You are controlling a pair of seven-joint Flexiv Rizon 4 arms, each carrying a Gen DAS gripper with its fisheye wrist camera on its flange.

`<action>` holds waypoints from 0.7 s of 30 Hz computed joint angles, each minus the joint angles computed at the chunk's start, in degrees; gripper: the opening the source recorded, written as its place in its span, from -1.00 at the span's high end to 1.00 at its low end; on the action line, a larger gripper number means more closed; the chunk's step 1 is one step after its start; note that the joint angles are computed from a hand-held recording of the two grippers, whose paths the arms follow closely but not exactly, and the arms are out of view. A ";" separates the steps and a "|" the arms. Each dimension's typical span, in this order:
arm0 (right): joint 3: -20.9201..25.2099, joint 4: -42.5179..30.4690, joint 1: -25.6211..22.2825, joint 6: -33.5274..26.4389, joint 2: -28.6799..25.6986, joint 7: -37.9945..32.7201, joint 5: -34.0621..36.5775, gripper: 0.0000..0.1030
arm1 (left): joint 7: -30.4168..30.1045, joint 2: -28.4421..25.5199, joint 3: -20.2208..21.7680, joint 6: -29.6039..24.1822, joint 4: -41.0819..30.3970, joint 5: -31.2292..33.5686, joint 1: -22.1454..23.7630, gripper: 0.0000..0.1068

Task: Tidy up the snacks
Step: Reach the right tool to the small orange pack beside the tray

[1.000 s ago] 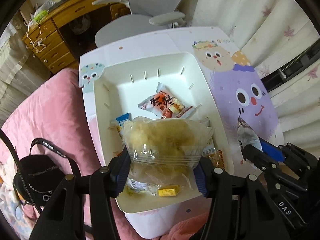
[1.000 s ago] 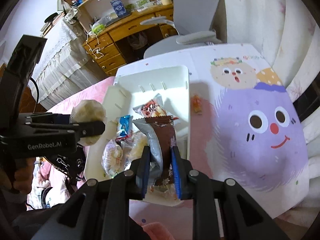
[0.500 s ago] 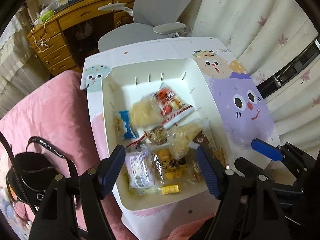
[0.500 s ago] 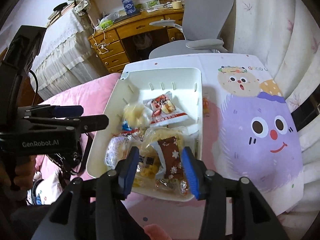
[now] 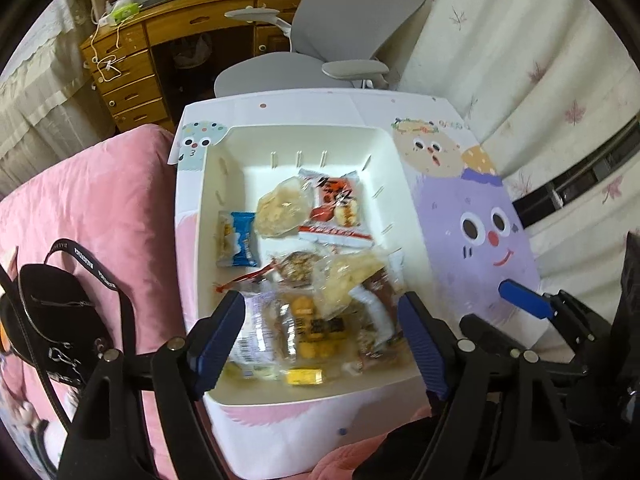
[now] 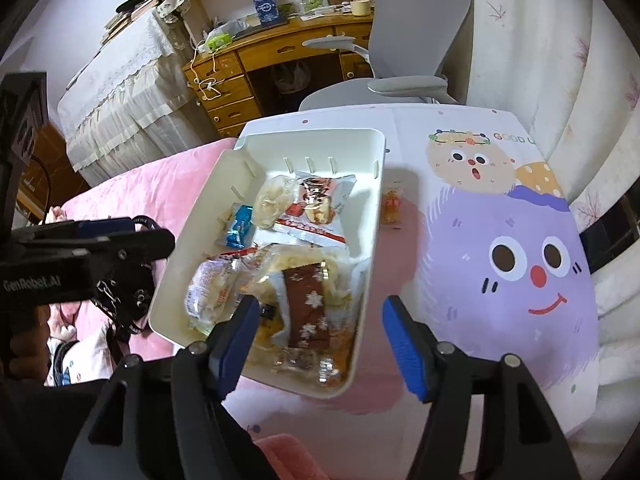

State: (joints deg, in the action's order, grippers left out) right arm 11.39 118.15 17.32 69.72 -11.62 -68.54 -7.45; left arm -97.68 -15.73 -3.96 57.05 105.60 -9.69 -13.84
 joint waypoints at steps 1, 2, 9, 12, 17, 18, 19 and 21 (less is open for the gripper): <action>0.02 0.00 -0.47 -0.08 0.08 -1.10 0.25 -0.32 | -0.91 -0.25 -0.03 0.40 -0.34 0.17 -0.35 -0.46; 0.11 -0.03 -0.94 -0.07 0.13 -2.30 0.67 -0.38 | -2.49 -0.64 -0.03 1.01 -0.87 0.53 -0.97 -0.46; 1.19 -1.75 -5.71 -1.75 0.20 -15.16 8.52 -0.48 | -13.11 -4.09 0.48 1.57 -6.04 4.27 -5.06 -0.52; 1.33 -3.25 -7.65 -3.09 -0.37 -20.92 12.73 -0.55 | -18.30 -5.64 1.20 0.38 -8.74 6.60 -6.99 -0.52; 2.49 -7.33 -11.93 -5.57 -2.81 -33.11 22.35 -0.66 | -26.96 -7.72 2.38 -1.47 -11.74 9.58 -9.67 -0.52; 2.59 -8.07 -12.47 -6.11 -3.28 -34.94 23.68 -0.67 | -28.41 -8.00 2.54 -1.92 -12.17 10.09 -9.97 -0.52; 2.68 -9.04 -13.24 -6.49 -4.15 -37.43 25.04 -0.68 | -30.03 -8.19 2.78 -2.47 -12.58 10.72 -10.37 -0.52; 2.90 -10.40 -14.15 -7.09 -5.33 -41.04 26.87 -0.72 | -33.66 -8.72 3.48 -4.25 -13.79 12.42 -11.28 -0.52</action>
State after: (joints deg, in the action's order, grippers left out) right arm 14.29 107.75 3.17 62.63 -16.95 -109.57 19.42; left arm -131.34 -24.45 -0.48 52.80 91.81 2.73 -25.12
